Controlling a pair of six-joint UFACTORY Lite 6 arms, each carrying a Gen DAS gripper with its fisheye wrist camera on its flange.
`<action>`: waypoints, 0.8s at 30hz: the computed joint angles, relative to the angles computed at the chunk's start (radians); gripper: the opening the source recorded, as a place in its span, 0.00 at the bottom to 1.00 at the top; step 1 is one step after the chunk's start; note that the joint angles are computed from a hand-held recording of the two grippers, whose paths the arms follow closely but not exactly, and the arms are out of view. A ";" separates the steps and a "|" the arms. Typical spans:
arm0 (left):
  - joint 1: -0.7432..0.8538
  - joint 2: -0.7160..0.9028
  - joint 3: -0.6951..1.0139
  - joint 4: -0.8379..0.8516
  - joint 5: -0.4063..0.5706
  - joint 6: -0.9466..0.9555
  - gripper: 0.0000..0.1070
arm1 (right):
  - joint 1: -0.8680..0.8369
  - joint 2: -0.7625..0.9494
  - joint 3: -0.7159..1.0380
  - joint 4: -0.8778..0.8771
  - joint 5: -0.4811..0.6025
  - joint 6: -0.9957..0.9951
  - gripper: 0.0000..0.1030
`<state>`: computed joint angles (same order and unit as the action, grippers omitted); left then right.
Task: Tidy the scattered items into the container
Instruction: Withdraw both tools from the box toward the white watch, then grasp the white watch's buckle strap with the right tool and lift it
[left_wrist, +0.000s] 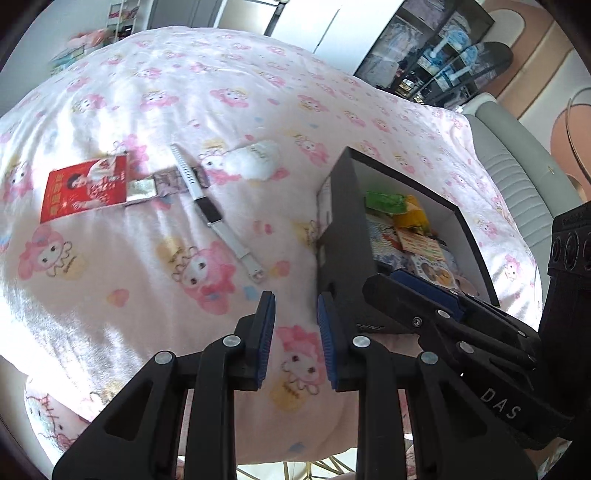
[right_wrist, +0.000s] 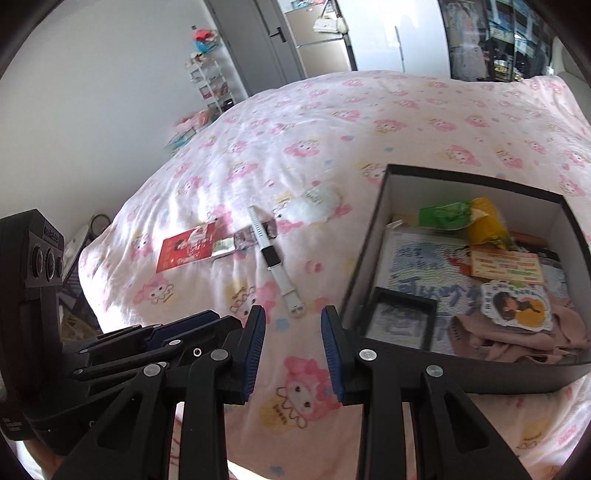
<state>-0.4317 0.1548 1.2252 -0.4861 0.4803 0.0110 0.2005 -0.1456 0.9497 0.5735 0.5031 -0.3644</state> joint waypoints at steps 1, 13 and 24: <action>0.026 -0.013 -0.030 -0.025 -0.011 0.028 0.24 | 0.025 0.038 0.016 0.030 -0.005 -0.026 0.27; 0.301 0.081 -0.156 -0.492 -0.060 0.509 0.31 | 0.168 0.489 0.293 -0.133 -0.052 0.079 0.27; 0.320 0.264 -0.024 -0.565 0.012 0.589 0.31 | 0.180 0.920 0.710 -0.349 0.029 0.383 0.29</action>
